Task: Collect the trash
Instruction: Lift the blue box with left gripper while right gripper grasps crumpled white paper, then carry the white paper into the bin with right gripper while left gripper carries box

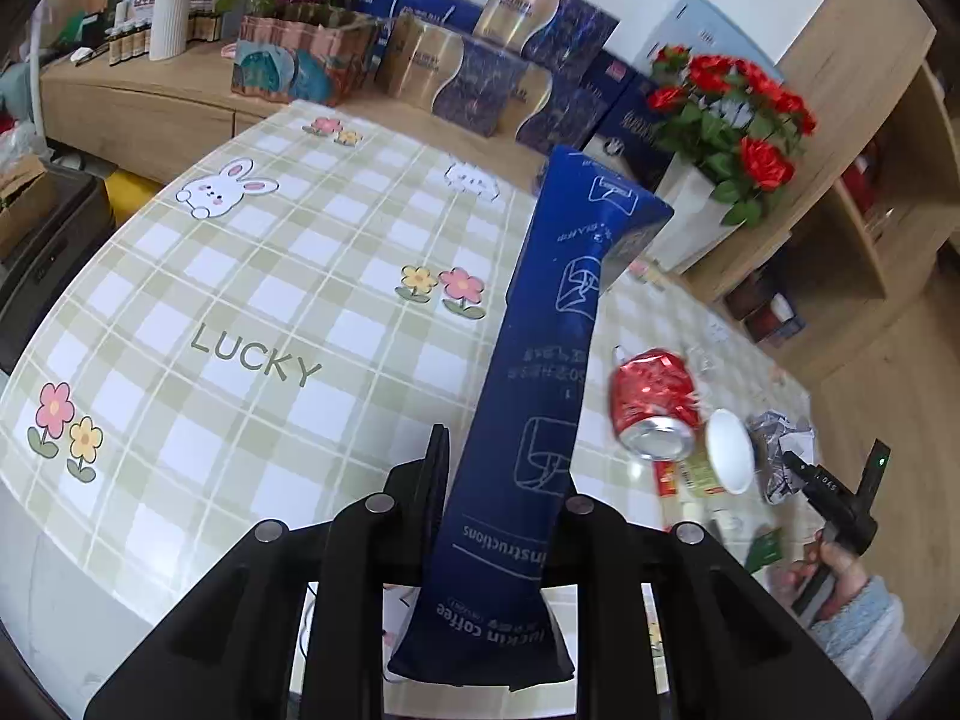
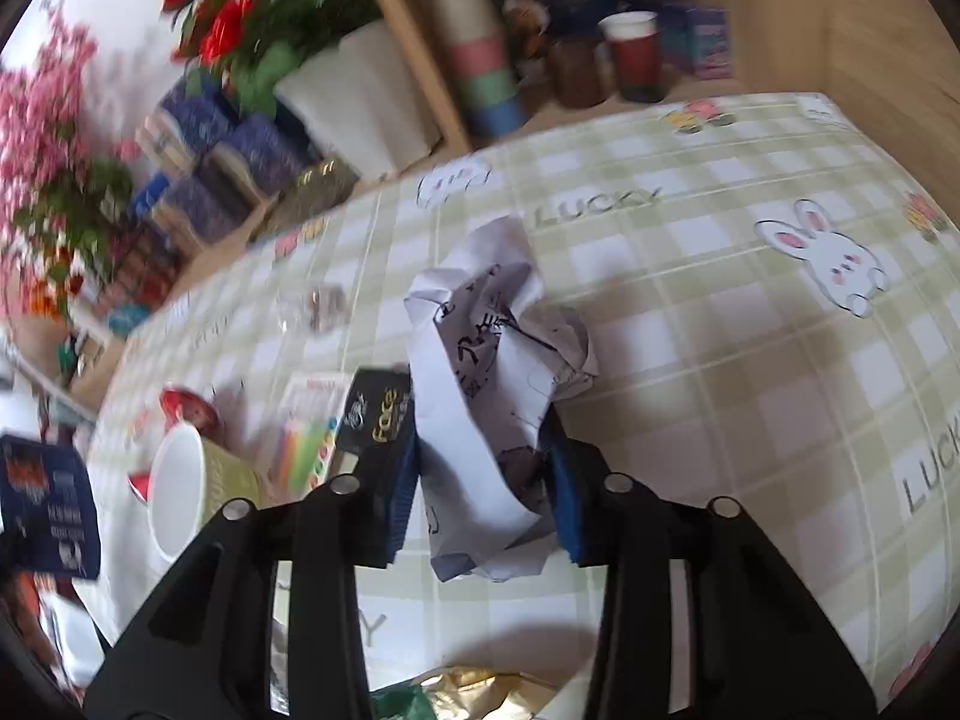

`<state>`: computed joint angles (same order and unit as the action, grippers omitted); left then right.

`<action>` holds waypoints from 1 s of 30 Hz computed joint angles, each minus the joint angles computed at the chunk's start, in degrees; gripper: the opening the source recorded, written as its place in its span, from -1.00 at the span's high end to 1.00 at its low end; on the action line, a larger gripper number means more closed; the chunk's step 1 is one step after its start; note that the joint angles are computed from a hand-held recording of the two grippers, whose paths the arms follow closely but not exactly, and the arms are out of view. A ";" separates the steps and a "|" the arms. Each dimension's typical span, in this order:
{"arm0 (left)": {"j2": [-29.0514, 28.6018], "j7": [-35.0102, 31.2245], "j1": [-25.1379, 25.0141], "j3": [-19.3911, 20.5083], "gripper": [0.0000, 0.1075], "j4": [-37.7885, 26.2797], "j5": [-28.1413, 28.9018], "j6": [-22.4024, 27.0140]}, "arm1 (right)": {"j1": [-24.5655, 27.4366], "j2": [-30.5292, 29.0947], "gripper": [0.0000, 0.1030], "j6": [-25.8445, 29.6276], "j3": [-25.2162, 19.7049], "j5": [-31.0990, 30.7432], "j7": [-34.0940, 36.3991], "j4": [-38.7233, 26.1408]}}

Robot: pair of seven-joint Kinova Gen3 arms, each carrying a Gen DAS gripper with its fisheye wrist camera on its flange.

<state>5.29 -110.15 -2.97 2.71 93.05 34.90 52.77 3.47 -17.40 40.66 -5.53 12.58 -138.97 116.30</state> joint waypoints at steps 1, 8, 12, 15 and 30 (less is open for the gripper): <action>-0.73 -0.66 -0.17 -0.03 0.62 0.58 0.66 -0.08 | 0.81 -1.09 0.27 0.28 -1.49 1.41 -1.49 0.18; -5.55 -2.97 1.00 -1.02 0.62 4.39 4.41 -0.29 | 0.92 -10.79 0.27 0.68 -3.69 0.72 -2.19 1.91; -9.12 -4.88 2.20 -2.06 0.62 7.45 6.04 0.13 | 0.89 -16.29 0.27 3.45 -6.62 -2.15 -1.69 1.90; -11.89 -5.69 3.36 -3.07 0.62 10.05 6.70 0.46 | 0.87 -20.13 0.27 6.05 -9.33 -4.80 -2.28 1.79; -24.27 -10.12 7.55 -9.01 0.63 22.07 9.31 6.10 | -2.41 -28.75 0.27 17.95 -24.23 -16.88 -3.37 -2.12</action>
